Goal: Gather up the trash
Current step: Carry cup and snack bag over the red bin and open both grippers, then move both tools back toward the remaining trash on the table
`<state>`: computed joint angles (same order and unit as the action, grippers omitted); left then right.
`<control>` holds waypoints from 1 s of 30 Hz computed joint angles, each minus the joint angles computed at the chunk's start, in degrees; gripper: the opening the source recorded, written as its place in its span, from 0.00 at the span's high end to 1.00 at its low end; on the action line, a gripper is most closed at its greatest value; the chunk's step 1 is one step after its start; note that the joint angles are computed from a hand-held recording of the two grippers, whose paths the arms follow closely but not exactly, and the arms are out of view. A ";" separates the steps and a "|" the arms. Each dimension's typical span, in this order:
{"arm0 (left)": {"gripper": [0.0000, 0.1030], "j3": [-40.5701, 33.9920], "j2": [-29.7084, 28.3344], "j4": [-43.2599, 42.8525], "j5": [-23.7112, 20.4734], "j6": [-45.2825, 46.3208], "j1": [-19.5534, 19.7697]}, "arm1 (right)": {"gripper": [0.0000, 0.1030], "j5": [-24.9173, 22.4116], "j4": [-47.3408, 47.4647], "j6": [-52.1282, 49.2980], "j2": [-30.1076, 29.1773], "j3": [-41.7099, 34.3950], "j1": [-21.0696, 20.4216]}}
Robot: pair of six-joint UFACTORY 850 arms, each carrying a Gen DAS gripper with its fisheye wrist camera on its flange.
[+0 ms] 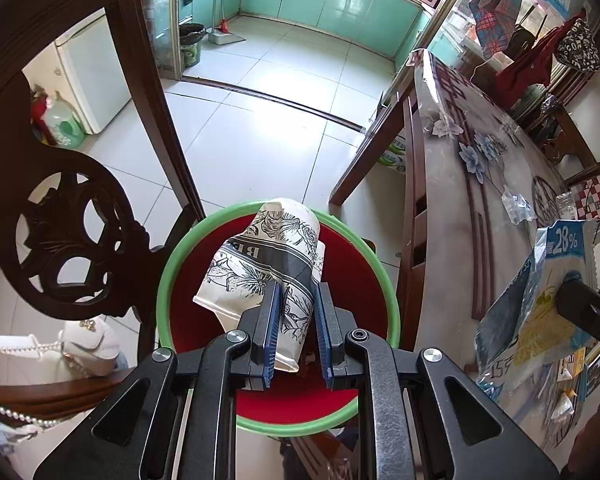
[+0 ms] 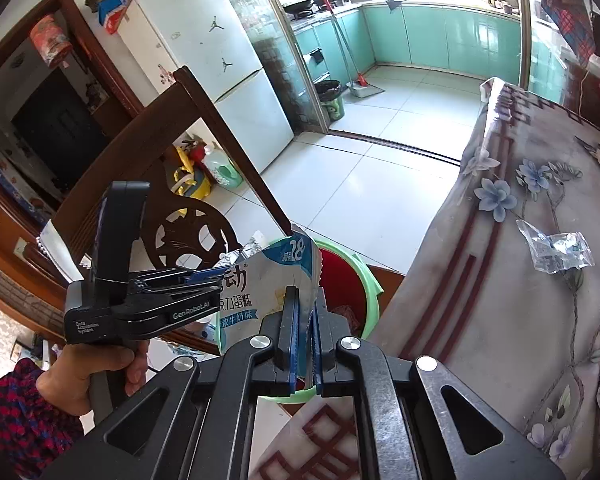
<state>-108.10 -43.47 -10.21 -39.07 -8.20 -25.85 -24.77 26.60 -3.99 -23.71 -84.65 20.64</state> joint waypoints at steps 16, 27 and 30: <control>0.41 3.49 3.38 6.46 4.64 -7.53 -0.84 | 0.70 0.57 9.33 -8.20 0.37 0.42 -0.46; 0.38 4.79 5.48 7.82 6.02 -5.40 -4.88 | 0.69 3.22 9.23 -7.34 12.56 13.54 -2.91; 0.37 4.00 5.26 6.63 5.88 -3.06 -6.70 | 0.69 3.41 2.91 -1.46 18.28 19.44 -4.25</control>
<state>-104.10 -38.20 -3.58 -33.18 -11.26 -32.55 -21.36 29.51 -5.45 -5.43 -65.21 16.40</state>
